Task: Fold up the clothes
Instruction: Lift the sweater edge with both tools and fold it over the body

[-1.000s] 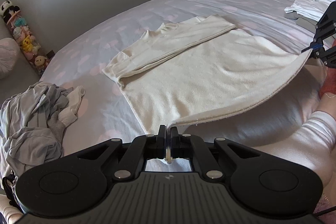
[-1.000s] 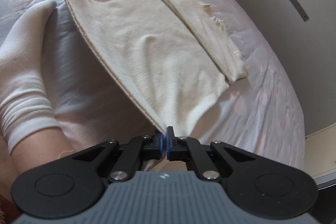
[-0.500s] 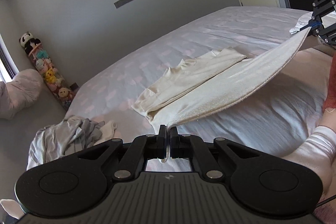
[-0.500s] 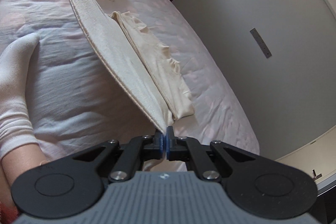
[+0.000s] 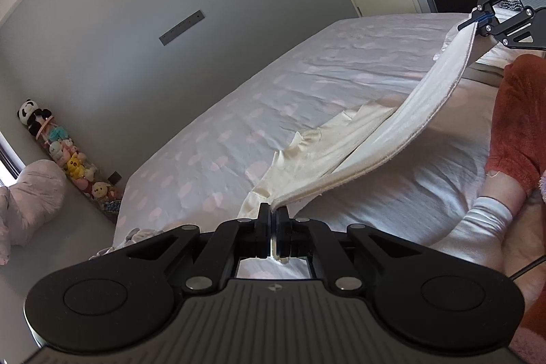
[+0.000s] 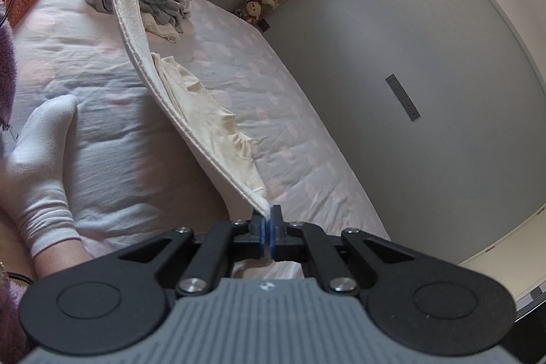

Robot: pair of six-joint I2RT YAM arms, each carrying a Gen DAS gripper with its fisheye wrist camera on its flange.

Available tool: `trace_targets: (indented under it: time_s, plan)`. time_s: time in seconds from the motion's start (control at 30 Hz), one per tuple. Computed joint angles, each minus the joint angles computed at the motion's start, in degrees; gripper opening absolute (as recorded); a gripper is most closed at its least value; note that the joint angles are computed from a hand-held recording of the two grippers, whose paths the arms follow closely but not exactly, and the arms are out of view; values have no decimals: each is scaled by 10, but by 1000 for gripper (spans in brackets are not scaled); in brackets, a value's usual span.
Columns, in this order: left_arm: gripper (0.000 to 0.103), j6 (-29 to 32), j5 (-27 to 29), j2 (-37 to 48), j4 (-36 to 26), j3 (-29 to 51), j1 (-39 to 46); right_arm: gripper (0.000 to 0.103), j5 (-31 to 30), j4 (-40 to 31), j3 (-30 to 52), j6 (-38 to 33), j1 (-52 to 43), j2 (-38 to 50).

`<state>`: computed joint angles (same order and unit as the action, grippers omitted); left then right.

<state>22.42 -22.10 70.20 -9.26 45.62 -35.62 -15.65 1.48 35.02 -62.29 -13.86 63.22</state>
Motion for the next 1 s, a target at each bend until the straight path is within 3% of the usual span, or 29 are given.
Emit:
trace_targets:
  time_s: [0.17, 0.33, 0.6, 1.0]
  plan:
    - [1, -27, -7, -45, -85, 28, -33, 3, -37, -103, 17, -4, -34, -76]
    - [1, -27, -27, -59, -110, 44, -54, 3, -71, -164, 36, 8, -59, -114]
    - [1, 1, -26, 6, -81, 70, -30, 3, -59, -85, 31, 14, -35, -54]
    - [1, 59, 29, 204, -93, 225, 73, 3, -36, -4, 159, 26, 12, 168]
